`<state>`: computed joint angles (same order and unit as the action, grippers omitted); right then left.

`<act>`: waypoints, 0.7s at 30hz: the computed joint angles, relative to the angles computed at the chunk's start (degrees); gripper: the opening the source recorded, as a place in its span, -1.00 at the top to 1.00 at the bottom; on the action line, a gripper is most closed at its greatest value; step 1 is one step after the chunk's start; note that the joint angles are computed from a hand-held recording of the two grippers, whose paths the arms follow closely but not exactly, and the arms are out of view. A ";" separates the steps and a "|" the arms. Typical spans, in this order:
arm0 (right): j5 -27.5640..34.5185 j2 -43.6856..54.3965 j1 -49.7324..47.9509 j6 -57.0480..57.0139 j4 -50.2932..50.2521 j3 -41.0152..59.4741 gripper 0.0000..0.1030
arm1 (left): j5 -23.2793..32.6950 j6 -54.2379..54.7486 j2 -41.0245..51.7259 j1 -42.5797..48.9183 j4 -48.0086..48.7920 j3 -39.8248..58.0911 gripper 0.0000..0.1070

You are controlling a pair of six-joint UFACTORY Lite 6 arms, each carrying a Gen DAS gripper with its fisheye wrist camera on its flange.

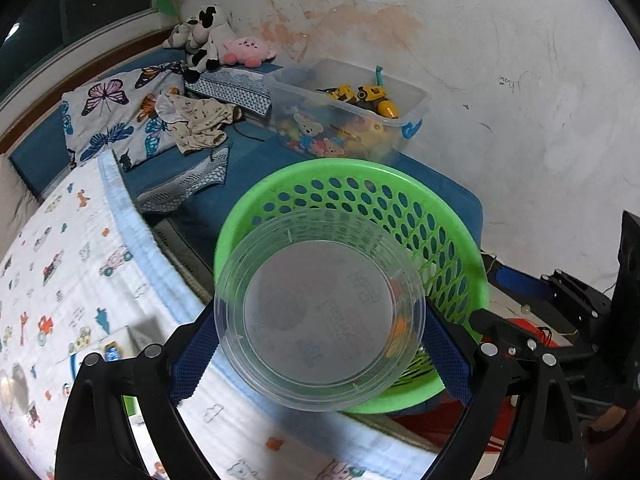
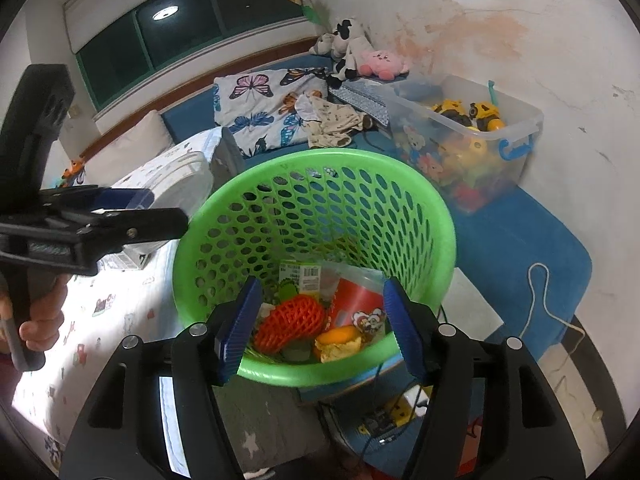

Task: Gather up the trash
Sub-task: 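Release the orange peel into the basket with the right gripper while the left gripper drops the lid, then move both grippers back over the bed toward the milk carton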

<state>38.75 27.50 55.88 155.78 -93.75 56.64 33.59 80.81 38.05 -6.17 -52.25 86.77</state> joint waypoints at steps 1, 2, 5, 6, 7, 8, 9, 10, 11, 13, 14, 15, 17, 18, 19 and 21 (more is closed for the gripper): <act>0.13 -0.29 0.25 0.39 0.13 -0.51 -0.24 | -0.24 -0.36 0.23 -0.42 0.00 0.17 -0.69; 0.19 -0.53 0.41 0.87 0.10 -0.98 -0.24 | -0.07 -0.45 0.46 -0.71 -0.27 0.31 -0.69; 0.46 -0.87 1.07 1.79 0.35 -1.89 -0.24 | 0.99 -1.40 1.01 -1.01 -0.13 0.58 -0.72; 0.38 -0.92 1.08 1.88 0.33 -1.96 -0.24 | 1.80 -1.26 1.10 -0.87 -0.56 0.63 -0.72; 0.50 -0.95 1.39 2.22 0.35 -2.14 -0.24 | 1.97 -0.83 0.92 -0.78 -1.05 0.28 -0.73; 0.73 -0.90 1.81 2.32 0.63 -2.12 -0.24 | 2.03 0.15 0.30 -0.53 -2.01 -0.57 -0.73; 0.83 -0.92 2.08 2.43 0.68 -2.11 -0.24 | 2.50 0.71 -0.12 -0.07 -2.34 -0.94 -0.73; 0.92 -0.88 2.35 2.28 0.85 -1.93 -0.24 | 2.66 0.97 -0.52 0.08 -2.56 -1.37 -0.73; 1.01 -0.91 2.51 2.33 0.85 -1.98 -0.24 | 2.95 1.43 -1.39 0.64 -2.91 -2.18 -0.73; 1.23 -0.77 3.00 1.84 1.08 -1.32 -0.24 | 3.72 2.93 -2.78 1.98 -3.85 -3.37 -0.73; 1.35 -0.57 3.29 1.61 1.17 -0.82 -0.24 | 4.23 3.92 -3.82 3.15 -4.49 -4.31 -0.73; 1.43 -0.46 3.51 1.49 1.19 -0.54 -0.25 | 4.55 4.35 -4.56 3.86 -4.73 -5.01 -0.73; 1.54 0.08 3.95 0.65 1.42 0.71 -0.26 | 4.88 5.96 -6.11 5.86 -5.20 -6.70 -0.73; 1.46 0.23 4.06 0.34 1.33 1.16 -0.28 | 4.85 7.22 -6.89 7.08 -5.70 -7.64 -0.73; 1.38 0.51 4.16 -0.27 1.49 1.84 -0.29 | 4.95 8.03 -7.27 8.15 -5.87 -8.09 -0.73; 1.34 1.50 4.47 -1.79 2.01 3.77 -0.31 | 5.06 9.49 -8.12 10.69 -5.97 -9.21 -0.73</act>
